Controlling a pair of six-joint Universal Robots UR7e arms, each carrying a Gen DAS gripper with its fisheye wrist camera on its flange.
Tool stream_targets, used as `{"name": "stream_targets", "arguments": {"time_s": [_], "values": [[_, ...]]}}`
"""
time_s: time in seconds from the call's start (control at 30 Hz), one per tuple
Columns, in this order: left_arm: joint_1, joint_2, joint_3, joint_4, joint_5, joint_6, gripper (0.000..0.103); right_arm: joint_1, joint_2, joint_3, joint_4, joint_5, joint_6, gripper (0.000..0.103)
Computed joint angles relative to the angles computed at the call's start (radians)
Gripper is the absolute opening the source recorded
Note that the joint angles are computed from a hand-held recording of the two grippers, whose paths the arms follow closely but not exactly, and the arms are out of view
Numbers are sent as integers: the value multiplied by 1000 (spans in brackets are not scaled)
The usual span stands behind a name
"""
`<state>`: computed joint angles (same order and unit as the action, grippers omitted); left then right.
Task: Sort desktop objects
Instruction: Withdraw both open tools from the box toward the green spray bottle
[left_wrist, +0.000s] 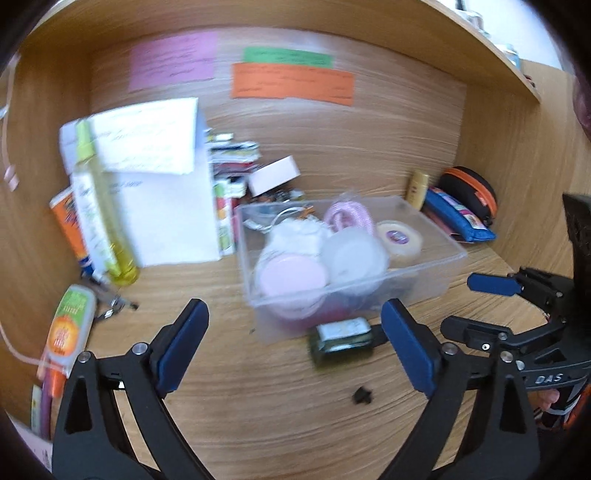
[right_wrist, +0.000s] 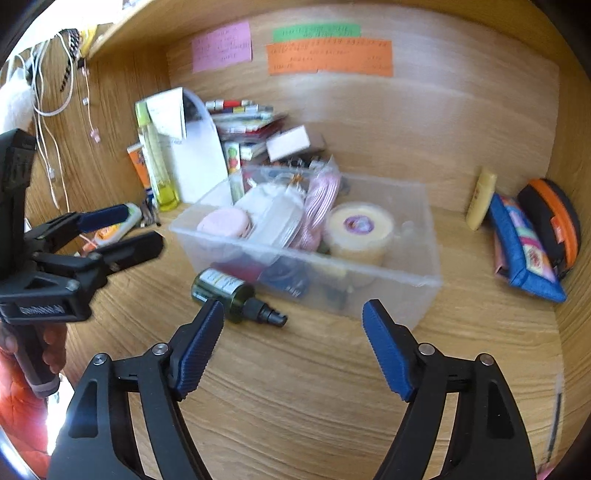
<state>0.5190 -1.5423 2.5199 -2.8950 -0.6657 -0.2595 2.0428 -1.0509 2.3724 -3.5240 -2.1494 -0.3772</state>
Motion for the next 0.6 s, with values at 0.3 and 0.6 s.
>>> {"name": "stream_targets", "arguments": {"time_s": [0.3, 0.6], "values": [[21, -185, 82, 167, 40, -115, 96, -44, 90, -69, 149, 44, 189, 75], [37, -323, 121, 237, 14, -132, 96, 0, 197, -156, 151, -9, 289, 87]]}}
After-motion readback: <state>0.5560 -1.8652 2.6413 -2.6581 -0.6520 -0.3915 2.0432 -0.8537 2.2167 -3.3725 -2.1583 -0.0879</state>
